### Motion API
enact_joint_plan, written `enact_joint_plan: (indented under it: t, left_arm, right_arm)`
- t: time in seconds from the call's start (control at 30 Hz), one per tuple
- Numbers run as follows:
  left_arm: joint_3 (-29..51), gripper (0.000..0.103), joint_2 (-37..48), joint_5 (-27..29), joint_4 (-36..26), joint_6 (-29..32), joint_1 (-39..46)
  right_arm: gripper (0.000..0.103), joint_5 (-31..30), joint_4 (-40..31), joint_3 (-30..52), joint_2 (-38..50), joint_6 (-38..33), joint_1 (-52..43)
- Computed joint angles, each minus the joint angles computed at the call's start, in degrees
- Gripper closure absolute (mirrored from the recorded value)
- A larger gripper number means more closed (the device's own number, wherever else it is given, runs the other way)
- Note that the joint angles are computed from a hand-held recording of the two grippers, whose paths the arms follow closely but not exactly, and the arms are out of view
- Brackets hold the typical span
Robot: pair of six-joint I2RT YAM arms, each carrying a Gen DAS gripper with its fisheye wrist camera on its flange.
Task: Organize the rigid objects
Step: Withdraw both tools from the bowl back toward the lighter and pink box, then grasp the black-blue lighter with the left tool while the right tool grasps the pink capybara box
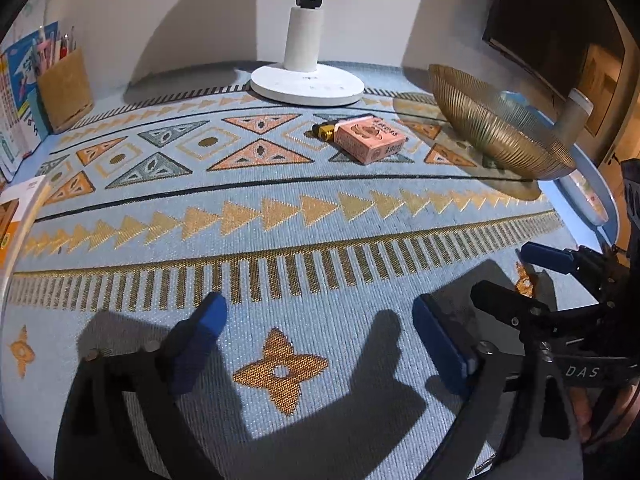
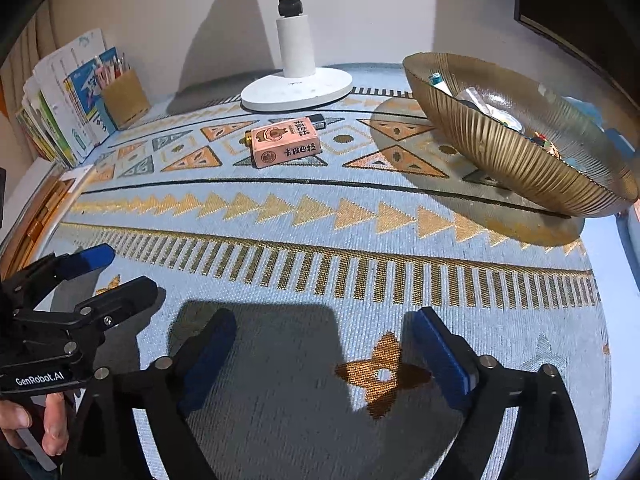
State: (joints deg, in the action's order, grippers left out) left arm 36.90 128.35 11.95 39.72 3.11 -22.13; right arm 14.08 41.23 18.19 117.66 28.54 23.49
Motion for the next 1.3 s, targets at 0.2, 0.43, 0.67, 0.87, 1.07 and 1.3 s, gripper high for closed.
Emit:
enact_joint_plan:
  t: [0.2,0.43,0.67,0.87,1.07,1.3]
  left_arm:
    - [1.36,0.009,-0.56,3.1,-2.98,0.47,1.64]
    - [10.32,0.009,-3.27,7.06,-15.38,1.66,6.16]
    - [20.55,0.009,-1.68,5.7,-20.79,4.14,8.62]
    - [35.08,0.009,6.3,10.2,-31.37,8.88,7.83]
    - [45.0,0.02,12.59,9.79,-34.48,17.06,2.93]
    - [57.18,0.055,19.33,12.61,-43.65,23.01,-0.47]
  right_arm:
    - [0.006,0.78,-6.62,3.6,-0.26,0.32,0.35]
    - [0.0,-8.67,-19.68,16.57,0.28,3.73,-7.09]
    - [0.0,-2.46,-25.91,32.15,8.65,7.02,-8.28]
    - [0.016,9.18,-31.87,36.63,11.44,12.37,-7.17]
    - [0.027,9.34,-23.16,25.06,6.16,21.43,-11.5]
    - [0.028,-2.01,-13.99,24.61,6.48,13.99,-13.57]
